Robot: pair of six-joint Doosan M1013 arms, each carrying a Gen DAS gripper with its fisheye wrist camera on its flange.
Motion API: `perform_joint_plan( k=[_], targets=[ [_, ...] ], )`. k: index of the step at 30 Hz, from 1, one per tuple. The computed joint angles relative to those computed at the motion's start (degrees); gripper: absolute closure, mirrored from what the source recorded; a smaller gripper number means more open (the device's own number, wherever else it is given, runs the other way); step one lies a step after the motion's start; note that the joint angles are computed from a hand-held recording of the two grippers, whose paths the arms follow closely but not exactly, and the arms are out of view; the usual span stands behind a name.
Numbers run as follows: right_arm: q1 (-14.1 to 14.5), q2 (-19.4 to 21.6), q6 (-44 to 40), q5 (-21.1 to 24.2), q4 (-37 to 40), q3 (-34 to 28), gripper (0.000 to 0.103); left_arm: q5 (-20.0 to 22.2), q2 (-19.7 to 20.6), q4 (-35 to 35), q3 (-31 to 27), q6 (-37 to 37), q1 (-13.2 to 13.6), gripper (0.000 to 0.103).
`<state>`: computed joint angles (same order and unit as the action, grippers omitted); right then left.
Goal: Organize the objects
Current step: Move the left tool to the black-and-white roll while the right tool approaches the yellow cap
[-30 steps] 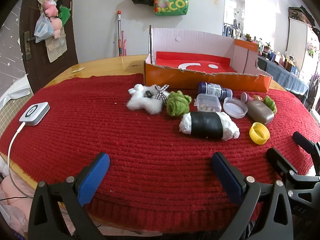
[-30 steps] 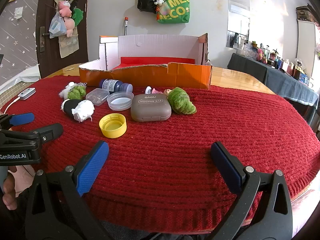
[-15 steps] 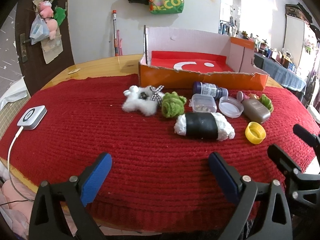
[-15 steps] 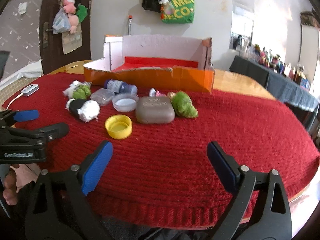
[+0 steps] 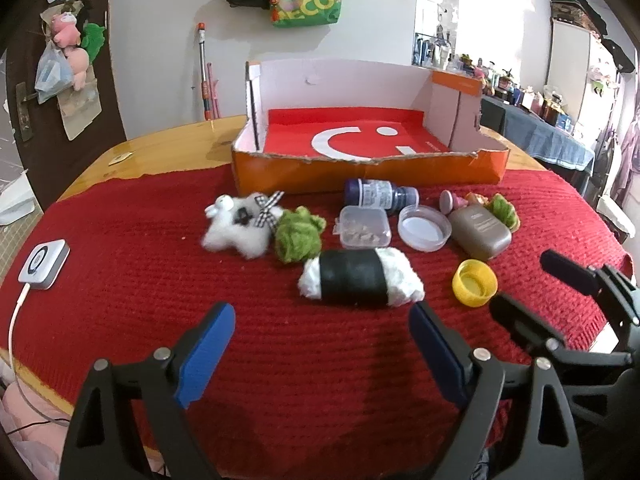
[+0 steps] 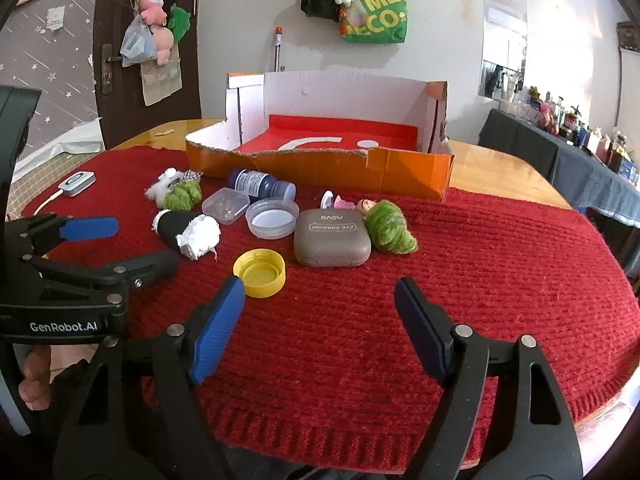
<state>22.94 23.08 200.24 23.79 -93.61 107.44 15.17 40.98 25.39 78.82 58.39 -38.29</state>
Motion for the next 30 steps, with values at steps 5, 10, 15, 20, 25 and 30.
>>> perform_joint_plan(
  k=[5, 10, 15, 20, 25, 30],
  targets=[
    [-0.23, 0.46, -2.94, -1.08, 2.37, -0.65, 0.032, 0.92, 0.66, -7.34, -1.61, 6.84, 0.31, 0.015],
    [-0.38, 0.88, -5.87, -1.47, 4.90, -1.29, 0.034, 2.09, 1.41, -10.99, -3.18, 10.71, 0.40, 0.015],
    [-0.49, 1.25, -8.24, -2.15, 6.21, -2.02, 0.036, 2.91, 1.61, -14.36, -3.79, 14.15, 0.64, 0.017],
    [-0.63, 1.68, -10.63, -3.78, 7.07, -2.92, 0.038, 3.05, 1.37, -20.62, -3.94, 20.13, 1.21, 0.018],
    [-0.98, 2.31, -13.44, -4.48, 9.10, -4.07, 0.041, 4.49, 1.92, -23.98, -5.04, 24.21, 1.10, 0.018],
    [-1.60, 2.44, -16.24, -4.12, 11.86, -4.33, 0.051, 5.87, 2.82, -22.82, -6.41, 22.78, 0.88, 0.018]
  ],
)
